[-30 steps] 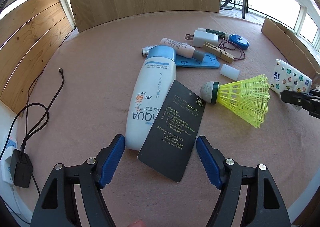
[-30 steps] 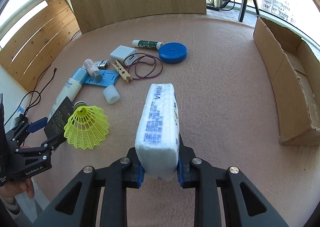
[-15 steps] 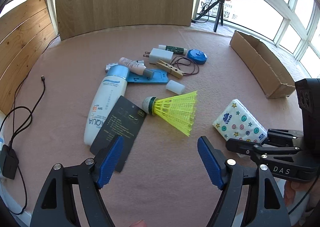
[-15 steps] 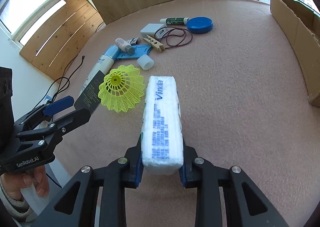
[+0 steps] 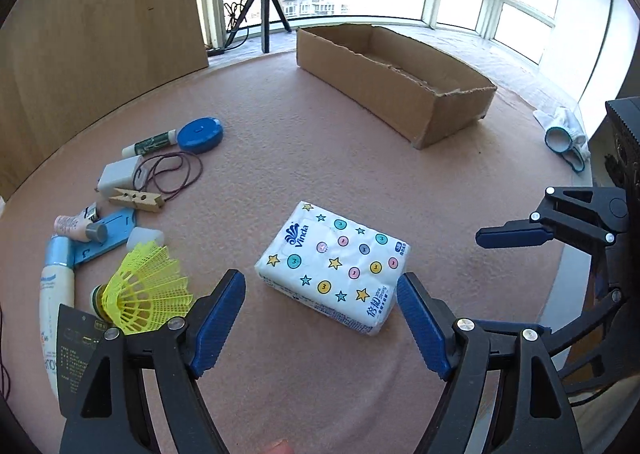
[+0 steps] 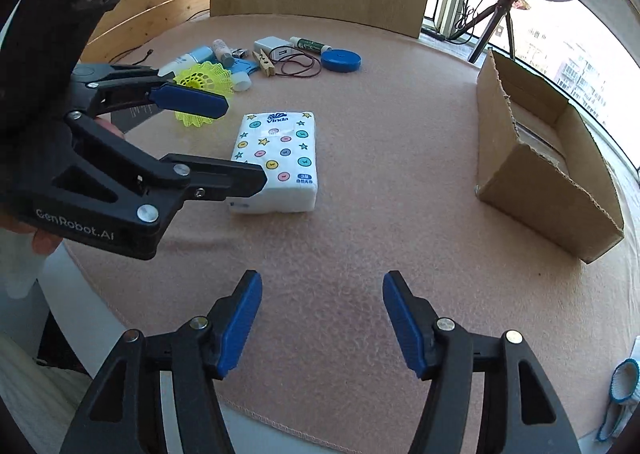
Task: Organize objects
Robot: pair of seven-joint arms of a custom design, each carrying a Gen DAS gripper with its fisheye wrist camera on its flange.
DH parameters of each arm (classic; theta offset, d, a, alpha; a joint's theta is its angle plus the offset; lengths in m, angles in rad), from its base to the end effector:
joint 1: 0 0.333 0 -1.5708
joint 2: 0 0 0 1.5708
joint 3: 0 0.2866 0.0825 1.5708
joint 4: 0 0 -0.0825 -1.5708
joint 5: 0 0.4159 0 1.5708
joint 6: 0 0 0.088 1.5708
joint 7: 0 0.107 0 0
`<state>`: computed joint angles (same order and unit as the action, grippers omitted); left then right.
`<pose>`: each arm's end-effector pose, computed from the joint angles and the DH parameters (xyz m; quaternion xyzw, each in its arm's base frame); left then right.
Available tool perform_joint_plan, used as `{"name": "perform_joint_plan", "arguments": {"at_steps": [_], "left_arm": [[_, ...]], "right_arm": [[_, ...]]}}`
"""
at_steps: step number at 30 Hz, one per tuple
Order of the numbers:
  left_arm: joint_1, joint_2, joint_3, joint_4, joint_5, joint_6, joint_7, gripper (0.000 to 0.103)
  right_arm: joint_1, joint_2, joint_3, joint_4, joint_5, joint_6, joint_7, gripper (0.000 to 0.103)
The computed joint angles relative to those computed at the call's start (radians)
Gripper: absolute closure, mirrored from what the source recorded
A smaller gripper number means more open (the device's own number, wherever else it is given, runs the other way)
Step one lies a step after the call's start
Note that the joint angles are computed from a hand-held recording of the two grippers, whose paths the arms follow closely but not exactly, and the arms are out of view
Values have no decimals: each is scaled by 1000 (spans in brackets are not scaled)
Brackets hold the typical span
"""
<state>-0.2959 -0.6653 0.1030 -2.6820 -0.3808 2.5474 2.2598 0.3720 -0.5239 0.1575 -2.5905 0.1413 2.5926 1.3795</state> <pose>0.4216 -0.0791 0.4542 -0.4332 0.8478 -0.2793 0.1250 0.4018 0.2311 0.4460 -0.8588 0.4421 -0.1409 0.2171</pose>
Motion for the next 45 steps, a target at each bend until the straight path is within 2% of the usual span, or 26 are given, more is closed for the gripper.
{"name": "perform_joint_plan", "arguments": {"at_steps": [3, 6, 10, 12, 13, 16, 21, 24, 25, 28, 29, 32, 33, 34, 38, 45], "left_arm": [[-21, 49, 14, 9, -1, 14, 66, 22], [-46, 84, 46, 30, -58, 21, 142, 22], [-30, 79, 25, 37, -73, 52, 208, 22], [-30, 66, 37, 45, -87, 51, 229, 22], [-23, 56, 40, 44, -87, 47, 236, 22], [-30, 85, 61, 66, -104, 45, 291, 11], [-44, 174, 62, 132, -166, 5, 418, 9], [-33, 223, 55, 174, -215, -36, 486, 9], [-23, 245, 47, 190, -222, -51, 490, 9], [10, 291, 25, 224, -254, -100, 494, 22], [18, 293, 19, 224, -274, -98, 507, 22], [53, 294, -17, 222, -294, -97, 516, 23], [63, 295, -29, 222, -297, -95, 514, 23], [72, 293, -40, 218, -298, -88, 507, 24], [90, 256, -68, 187, -278, -54, 466, 25], [89, 120, -67, 124, -195, -34, 313, 25]], "right_arm": [[1, -49, -24, -50, 26, 15, -6, 44], [-14, -64, -38, -64, 49, 17, 10, 44], [-22, -41, -52, -41, 85, 18, 24, 44], [-24, -23, -55, -17, 102, 10, 36, 44], [-30, -6, -49, 2, 102, 4, 51, 44], [-17, 36, -64, 58, 142, -10, 59, 44], [24, 166, -97, 214, 263, -45, 16, 44], [25, 272, -89, 333, 274, -121, -32, 43], [22, 303, -80, 365, 263, -141, -43, 43], [16, 390, -70, 444, 271, -216, -85, 43], [15, 410, -70, 459, 294, -230, -102, 43], [12, 439, -53, 472, 295, -215, -92, 43], [12, 439, -48, 469, 291, -202, -92, 45], [13, 439, -44, 466, 278, -193, -89, 54], [13, 434, -44, 467, 285, -196, -108, 55], [20, 378, -52, 464, 343, -234, -205, 55]]}}
